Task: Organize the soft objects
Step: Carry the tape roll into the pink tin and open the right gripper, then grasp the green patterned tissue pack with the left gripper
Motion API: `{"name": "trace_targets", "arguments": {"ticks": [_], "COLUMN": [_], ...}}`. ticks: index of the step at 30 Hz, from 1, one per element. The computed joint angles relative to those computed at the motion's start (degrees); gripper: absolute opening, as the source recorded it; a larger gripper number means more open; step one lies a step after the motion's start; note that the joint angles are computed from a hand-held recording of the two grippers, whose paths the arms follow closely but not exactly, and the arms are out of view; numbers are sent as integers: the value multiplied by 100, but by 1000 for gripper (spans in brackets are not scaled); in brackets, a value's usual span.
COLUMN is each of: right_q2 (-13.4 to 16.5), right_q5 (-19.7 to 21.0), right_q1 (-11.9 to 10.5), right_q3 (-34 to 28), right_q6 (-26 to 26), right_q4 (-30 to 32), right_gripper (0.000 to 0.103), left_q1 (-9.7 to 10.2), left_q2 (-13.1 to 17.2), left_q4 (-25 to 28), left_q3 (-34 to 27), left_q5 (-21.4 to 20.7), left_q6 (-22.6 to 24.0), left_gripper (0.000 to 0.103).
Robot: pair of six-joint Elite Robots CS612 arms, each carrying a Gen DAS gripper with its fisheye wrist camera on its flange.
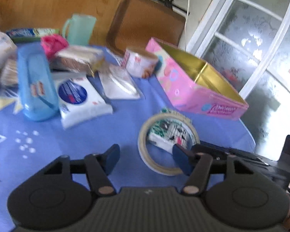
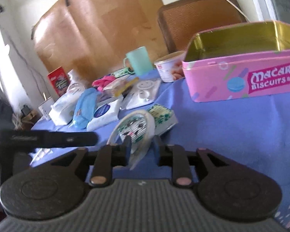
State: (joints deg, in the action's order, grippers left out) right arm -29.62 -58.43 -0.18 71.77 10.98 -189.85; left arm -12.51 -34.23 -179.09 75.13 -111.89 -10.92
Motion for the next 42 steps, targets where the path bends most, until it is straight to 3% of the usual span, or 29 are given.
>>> {"name": "trace_targets", "arguments": {"ticks": [5,7,10,11,17,23,26,27,29,31,34,38,42], "right_q2": [45,30,-4,-4,176,444,528,541,527,502,472,410,347], "right_q5": [254,172,96,31,-693,-1762,-2337,-2653,-3073,-2971,-3026,-2373,-1578], "right_q1": [-5,33,39,46,18,-109,-129,-104,-85,-114,-67,-51,-6], "right_q3": [-29,33,125,111,-301,-933,-1180,-1221,-1135,-949,-766,-521,-389], "right_q6": [-22,-178,-404,-440,-44,727,962,1005,1204,1284,1236,1228,663], "right_q4": [193,-3,-451,-566,-1117,-1194,-728,-556,-641,-1070,-1429,-1733,-1438], "right_gripper": [26,25,17,15,14,14,23,42,53,53,53,53,52], "left_q1": [-99,-120,-119,-102,-242,-487,-594,-624,-644,-581,-472,-282,-103], "left_q2": [9,-21,-62,-72,-4,603,888,944,930,873,709,486,335], "left_q4": [216,217,204,135,-221,214,546,712,815,604,143,-382,-491], "left_q3": [-63,-32,-17,-32,-505,-1897,-2424,-2532,-2471,-2265,-1800,-1172,-723], "left_q5": [280,410,511,442,503,313,278,340,446,253,247,262,294], "left_q6": [166,134,7,-31,407,781,834,852,822,756,625,452,130], "left_gripper": [39,37,22,22,22,24,32,34,42,48,49,49,49]}}
